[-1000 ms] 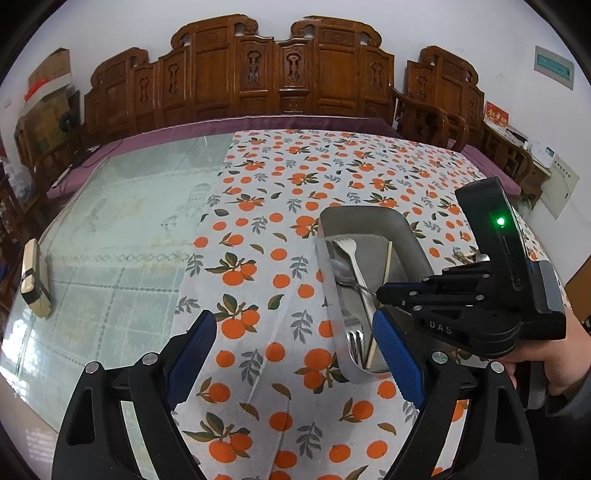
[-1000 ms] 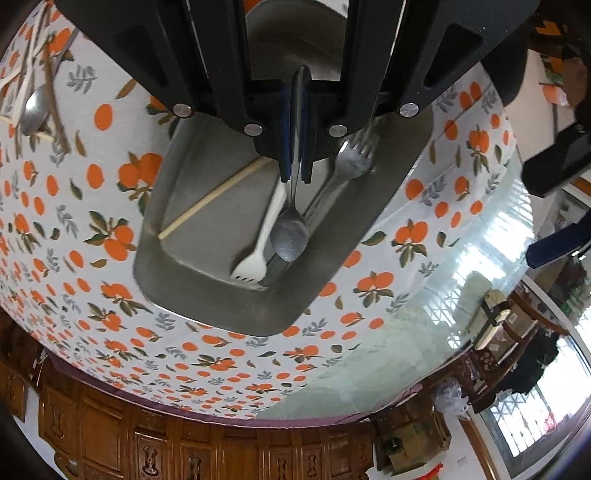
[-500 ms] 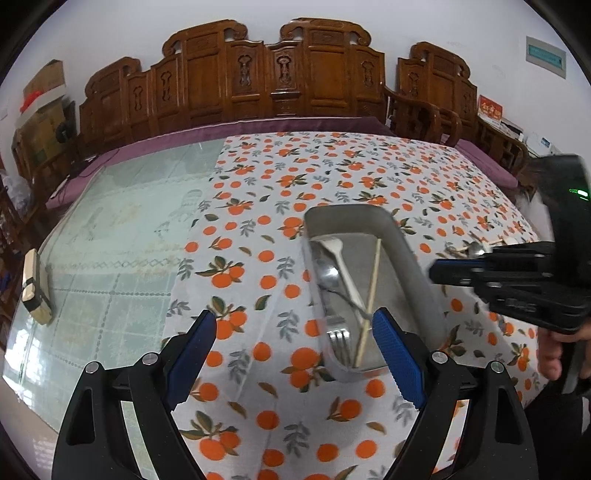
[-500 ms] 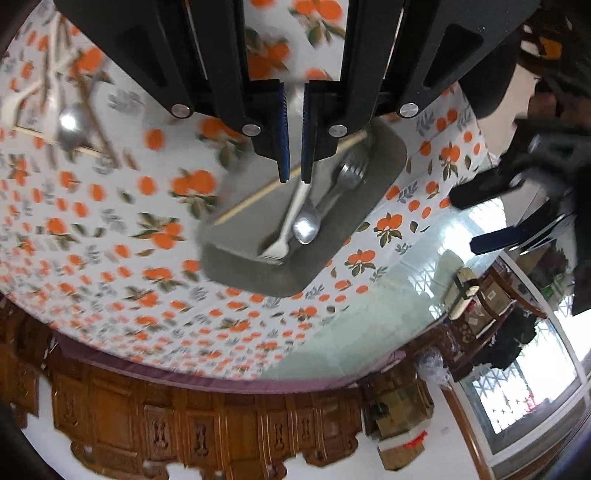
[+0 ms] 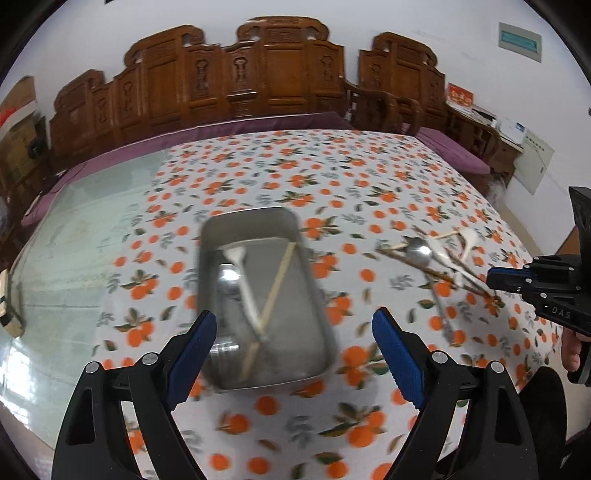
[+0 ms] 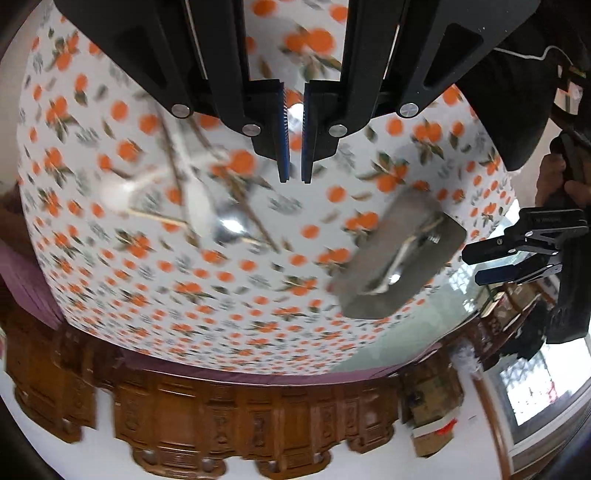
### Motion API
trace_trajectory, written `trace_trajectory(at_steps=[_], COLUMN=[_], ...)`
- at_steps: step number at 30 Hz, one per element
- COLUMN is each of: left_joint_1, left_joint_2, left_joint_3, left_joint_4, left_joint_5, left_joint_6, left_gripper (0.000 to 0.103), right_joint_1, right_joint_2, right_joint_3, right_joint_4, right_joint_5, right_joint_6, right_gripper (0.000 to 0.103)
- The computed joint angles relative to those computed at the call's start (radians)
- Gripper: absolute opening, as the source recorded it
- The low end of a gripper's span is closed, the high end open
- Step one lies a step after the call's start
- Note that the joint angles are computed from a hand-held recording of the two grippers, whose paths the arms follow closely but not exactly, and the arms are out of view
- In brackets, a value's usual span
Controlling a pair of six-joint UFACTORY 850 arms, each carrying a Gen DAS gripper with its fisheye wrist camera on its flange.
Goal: Organize utensils
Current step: 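Lower the metal spoon into the tray and open the right tool, then reach the right tool toward the wooden chopstick while the left tool reaches toward the metal spoon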
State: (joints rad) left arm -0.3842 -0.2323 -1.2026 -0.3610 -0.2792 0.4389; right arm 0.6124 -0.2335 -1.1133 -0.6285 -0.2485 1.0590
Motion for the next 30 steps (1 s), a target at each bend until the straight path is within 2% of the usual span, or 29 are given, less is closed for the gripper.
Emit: trace_trajectory(at_steps=[6,8,20,23,30], left_joint_1=[-0.083,-0.111,-0.233,-0.245,-0.257], left_joint_2=[-0.043,-0.061,-0.189,-0.229,-0.314], left_joint_3=[-0.027,-0.039,-0.137,-0.177,-0.268], left_joint_4=[0.089,0.113,0.296,0.288,0.258], left_joint_5=[-0.004,-0.009,-0.052,-0.079,-0.152], left_joint_6=[-0.11,-0.137,-0.311,-0.308,-0.314], left_gripper=[0.083,0.083,0.082,0.075,0.043], right_joint_1=[-0.008,-0.014,-0.051,-0.062,-0.072], right_joint_2=[0.089,0.104,0.131,0.138,0.14], right_joint_3=[0.121,0.145,0.205,0.216,0.224], right_joint_4=[-0.22,-0.272,-0.326,-0.324,-0.333], right_joint_5=[0.007,0.006,-0.009,-0.008,-0.001], right_joint_6=[0.26,0.327,0.391,0.401,0.414], right_gripper=[0.009,0.015,0.016,0.016,0.016])
